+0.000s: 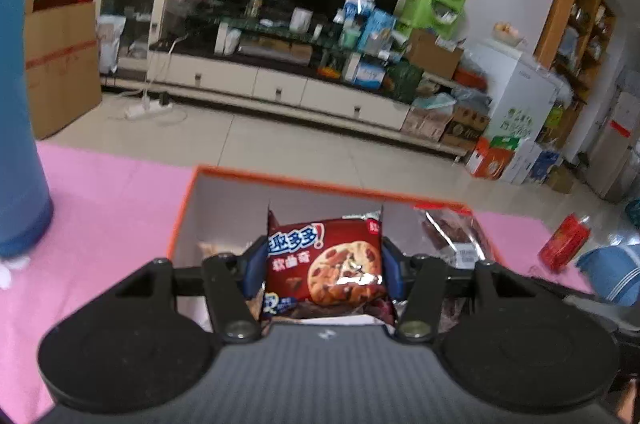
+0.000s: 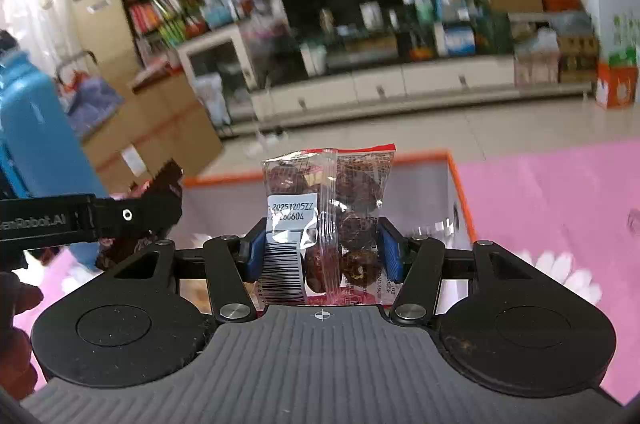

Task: Organize snacks
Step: 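Carry both packets over the orange box and open both tools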

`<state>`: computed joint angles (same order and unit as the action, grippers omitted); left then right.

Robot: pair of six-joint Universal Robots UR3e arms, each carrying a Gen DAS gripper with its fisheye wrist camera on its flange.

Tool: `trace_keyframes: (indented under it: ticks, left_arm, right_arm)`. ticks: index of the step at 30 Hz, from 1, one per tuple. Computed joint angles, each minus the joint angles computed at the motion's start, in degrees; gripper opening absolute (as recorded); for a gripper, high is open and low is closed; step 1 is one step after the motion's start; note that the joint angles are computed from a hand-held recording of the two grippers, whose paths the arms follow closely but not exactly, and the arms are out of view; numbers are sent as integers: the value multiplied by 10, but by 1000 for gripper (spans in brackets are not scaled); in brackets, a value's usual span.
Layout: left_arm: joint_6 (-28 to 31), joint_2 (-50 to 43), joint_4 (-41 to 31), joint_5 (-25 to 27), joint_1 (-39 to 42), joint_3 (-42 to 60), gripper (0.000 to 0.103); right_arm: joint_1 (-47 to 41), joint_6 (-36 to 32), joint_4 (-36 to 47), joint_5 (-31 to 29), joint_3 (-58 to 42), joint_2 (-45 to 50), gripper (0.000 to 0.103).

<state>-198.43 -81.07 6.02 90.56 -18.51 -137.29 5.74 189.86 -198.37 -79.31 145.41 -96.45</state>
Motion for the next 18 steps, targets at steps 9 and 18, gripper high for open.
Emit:
trace_keyframes:
  ticks: [9,18]
  left_arm:
    - [-11,-87,31,58,-27,15,64]
    - [2,0,19,96,-54,-23,83]
  right_arm:
    - [21,-3,-56,-22,-23,113,43]
    - [-17,2,-21,22,26,8,65]
